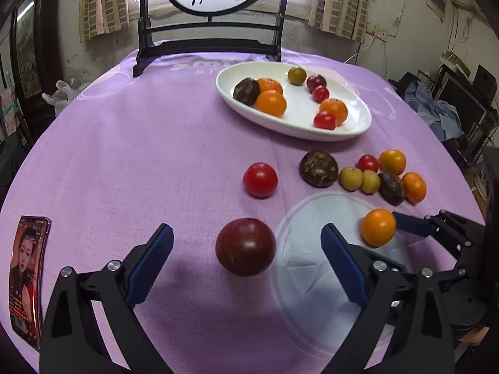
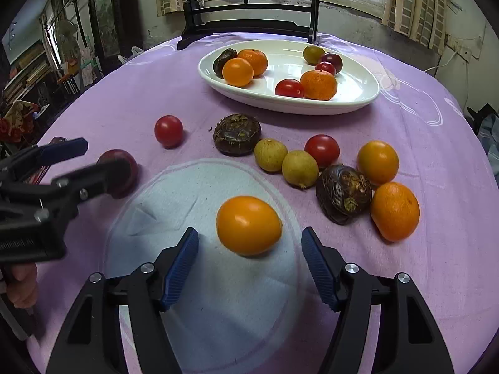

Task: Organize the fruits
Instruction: 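Grasp an orange tomato with the right gripper while the left gripper grasps a dark red tomato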

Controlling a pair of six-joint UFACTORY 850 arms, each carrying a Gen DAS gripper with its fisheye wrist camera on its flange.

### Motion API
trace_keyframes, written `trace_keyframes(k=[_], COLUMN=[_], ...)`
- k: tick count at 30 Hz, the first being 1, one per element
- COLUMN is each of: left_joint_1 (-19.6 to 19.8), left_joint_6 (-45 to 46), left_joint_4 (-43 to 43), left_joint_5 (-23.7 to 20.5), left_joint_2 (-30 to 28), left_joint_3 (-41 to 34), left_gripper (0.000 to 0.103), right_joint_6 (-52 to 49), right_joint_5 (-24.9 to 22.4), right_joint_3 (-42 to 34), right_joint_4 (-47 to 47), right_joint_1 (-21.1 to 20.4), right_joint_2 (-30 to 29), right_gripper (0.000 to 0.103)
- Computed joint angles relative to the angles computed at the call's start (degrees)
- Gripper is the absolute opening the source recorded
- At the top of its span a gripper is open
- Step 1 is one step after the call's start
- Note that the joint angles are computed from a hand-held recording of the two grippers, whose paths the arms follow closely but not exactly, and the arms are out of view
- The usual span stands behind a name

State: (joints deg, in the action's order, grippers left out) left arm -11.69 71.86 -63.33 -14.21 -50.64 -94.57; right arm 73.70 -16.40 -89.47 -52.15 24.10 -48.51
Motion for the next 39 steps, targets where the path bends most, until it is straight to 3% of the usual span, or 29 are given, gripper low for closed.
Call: trace_keyframes(k=[2, 3, 4, 6, 9, 14, 18, 23, 28, 30, 33, 39], left_joint_1=[-0.06, 0.11, 0.28, 0.4, 0.44, 0.15, 0.15, -0.01, -0.31, -0.47, -0.65, -1.42], left_joint_6=[-5.13, -5.15, -5.18, -9.6, -17.28, -15.84, -19.13, -21.56, -21.48, -21.75, -19.37, -18.46], left_joint_4=[5.13, 4.77, 4.38, 7.95, 14.35, 13.01, 16.3, 18.53, 19.27, 20.25, 18.86, 19.39], left_joint_5=[-0.54, -1.37, -2.07, -3.38, -5.95, -4.32, -6.1, -5.64, -3.81, -2.71, -1.61, 1.75], left_joint_2=[-0.64, -0.81, -0.94, -1.75, -3.09, -2.74, -3.33, -3.74, -3.7, -3.61, -3.28, -2.21], left_joint_3=[-0.87, -1.15, -1.35, -2.47, -4.49, -3.83, -4.92, -5.37, -5.14, -4.82, -4.15, -2.11], left_gripper=[0.093, 0.093, 0.093, 0.093, 0.093, 0.093, 0.093, 0.093, 0.075, 0.058, 0.04, 0.04], right_joint_6=[1.38, 4.06, 8.09, 10.42, 13.46, 12.82, 11.87, 16.13, 17.95, 18.74, 20.73, 26.4], right_joint_5=[-1.14, -1.23, -1.11, -1.33, -0.35, 1.49, 2.1, 2.09, 1.72, 1.62, 1.62, 1.22], right_joint_3=[-0.93, -0.9, -0.53, -0.37, 0.77, 2.09, 2.55, 3.42, 3.7, 3.88, 4.26, 5.14], right_joint_4=[-1.87, -4.6, -8.34, -10.88, -13.88, -12.76, -11.26, -15.16, -16.65, -17.28, -19.22, -23.92], right_joint_1=[0.29, 0.43, 0.5, 0.46, 0.28, -0.24, -0.57, -0.53, -0.58, -0.57, -0.51, -0.63], right_joint_2=[-0.68, -0.76, -0.66, -0.62, -0.03, 0.95, 1.4, 2.1, 2.27, 2.4, 2.71, 3.2], right_gripper=[0.069, 0.062, 0.049, 0.04, 0.04, 0.04, 0.04, 0.04, 0.04, 0.04, 0.04, 0.04])
